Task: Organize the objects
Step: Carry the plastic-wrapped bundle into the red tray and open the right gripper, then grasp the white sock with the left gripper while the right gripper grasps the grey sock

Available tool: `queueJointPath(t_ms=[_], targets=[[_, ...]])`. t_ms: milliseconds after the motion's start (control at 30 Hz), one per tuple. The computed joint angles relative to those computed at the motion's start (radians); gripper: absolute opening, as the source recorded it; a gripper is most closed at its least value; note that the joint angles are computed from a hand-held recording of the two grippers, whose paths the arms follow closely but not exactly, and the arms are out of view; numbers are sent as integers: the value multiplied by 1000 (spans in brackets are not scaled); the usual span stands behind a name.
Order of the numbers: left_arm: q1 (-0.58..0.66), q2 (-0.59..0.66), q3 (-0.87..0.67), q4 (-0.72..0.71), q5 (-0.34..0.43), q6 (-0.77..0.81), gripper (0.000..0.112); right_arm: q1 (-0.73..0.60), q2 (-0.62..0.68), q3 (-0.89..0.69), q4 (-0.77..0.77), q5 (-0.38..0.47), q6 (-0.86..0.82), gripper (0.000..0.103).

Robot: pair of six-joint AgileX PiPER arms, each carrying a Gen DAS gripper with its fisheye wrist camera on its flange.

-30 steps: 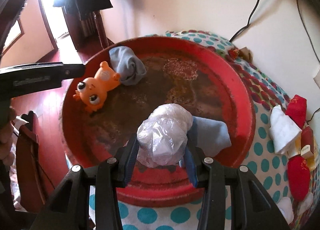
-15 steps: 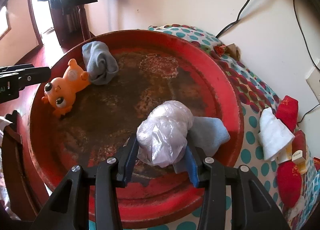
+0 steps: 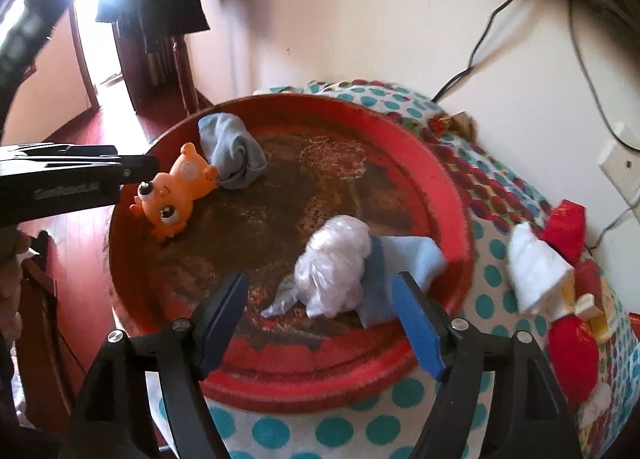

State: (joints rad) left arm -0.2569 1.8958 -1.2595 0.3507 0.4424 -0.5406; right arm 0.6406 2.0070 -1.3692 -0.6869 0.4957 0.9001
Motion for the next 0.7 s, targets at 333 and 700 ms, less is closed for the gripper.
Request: queueJointPath(t_ms=[333, 700], targets=[[-55, -7, 1, 89, 23, -68, 55, -27, -240, 297, -215, -40, 280, 79], [-165, -15, -3, 211, 59, -155, 55, -271, -592, 708, -342, -114, 496, 80]])
